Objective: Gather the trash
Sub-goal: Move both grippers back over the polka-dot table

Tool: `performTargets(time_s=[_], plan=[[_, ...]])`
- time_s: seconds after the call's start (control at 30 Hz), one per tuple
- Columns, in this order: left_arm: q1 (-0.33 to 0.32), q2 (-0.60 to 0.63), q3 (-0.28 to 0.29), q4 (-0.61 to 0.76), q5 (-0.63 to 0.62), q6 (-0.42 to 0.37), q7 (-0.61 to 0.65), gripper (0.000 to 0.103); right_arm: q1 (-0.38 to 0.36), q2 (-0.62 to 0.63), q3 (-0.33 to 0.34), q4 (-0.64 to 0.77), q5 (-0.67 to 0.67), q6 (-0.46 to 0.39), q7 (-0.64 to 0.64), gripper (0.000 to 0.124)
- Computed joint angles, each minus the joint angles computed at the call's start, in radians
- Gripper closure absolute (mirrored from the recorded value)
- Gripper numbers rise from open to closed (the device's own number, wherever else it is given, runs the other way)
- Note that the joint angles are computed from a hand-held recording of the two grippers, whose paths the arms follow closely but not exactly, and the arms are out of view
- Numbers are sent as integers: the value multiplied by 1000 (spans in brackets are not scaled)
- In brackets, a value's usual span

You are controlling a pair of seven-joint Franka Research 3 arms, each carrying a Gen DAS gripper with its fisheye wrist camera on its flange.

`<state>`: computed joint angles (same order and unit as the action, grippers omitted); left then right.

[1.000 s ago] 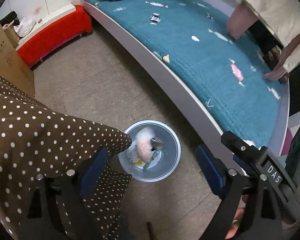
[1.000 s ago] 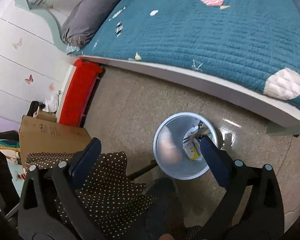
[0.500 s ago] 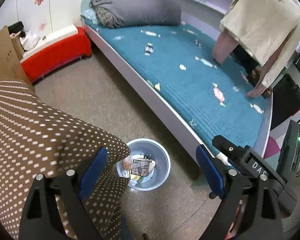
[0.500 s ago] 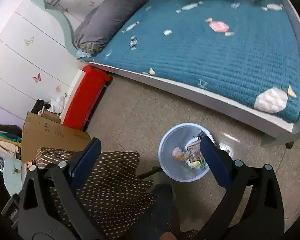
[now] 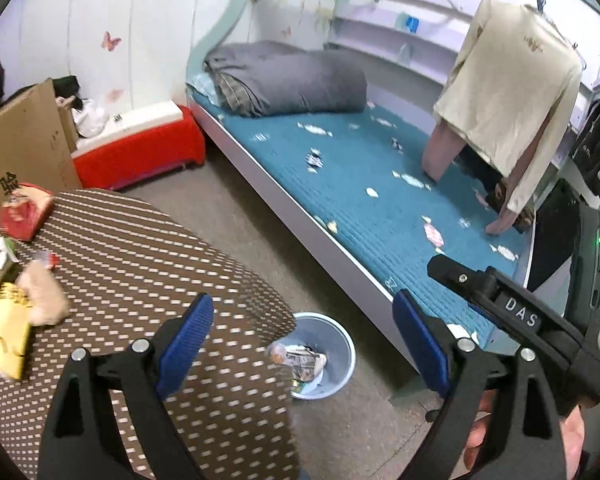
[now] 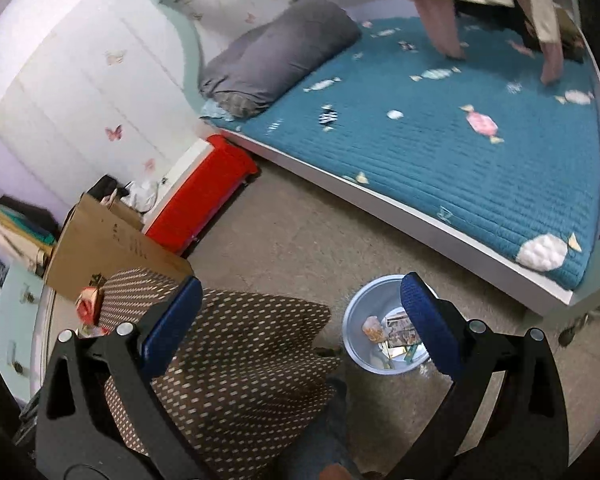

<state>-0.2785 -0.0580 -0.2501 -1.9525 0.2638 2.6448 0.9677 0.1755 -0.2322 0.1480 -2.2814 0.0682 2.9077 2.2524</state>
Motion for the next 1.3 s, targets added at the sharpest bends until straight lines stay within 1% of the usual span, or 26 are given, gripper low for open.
performTargets(time_s=[0.1,0.17,0.27,0.43,0.6,0.73,0.8,0.97,1.13,1.3], plan=[[12,-64,10,-62,3,24,-11,13,2,-1,28,30,-38,-9,13,27],[25,-116,20,-108,4,33,-24,13,-4,2,57,58,-89,-20,37,27],[47,-190,33,-171,8,53,-33,13,7,16,80,101,-147,-40,54,27],[86,-294,53,-260,21,71,-48,13,52,63,99,179,-233,-69,77,27],[123,-375,78,-336,20,69,-38,13,120,127,91,262,-300,-101,78,27],[161,-427,101,-390,20,80,-44,13,193,191,71,341,-299,-135,17,27],[185,-448,101,-415,30,75,-53,13,224,223,58,374,-292,-142,-17,27],[194,-474,146,-469,-4,79,-20,13,287,305,29,468,-264,-200,-81,27],[222,-480,159,-506,-20,82,-8,13,338,401,9,571,-218,-244,-183,27],[236,-470,171,-537,-38,87,5,13,381,528,-4,714,-156,-304,-301,27]])
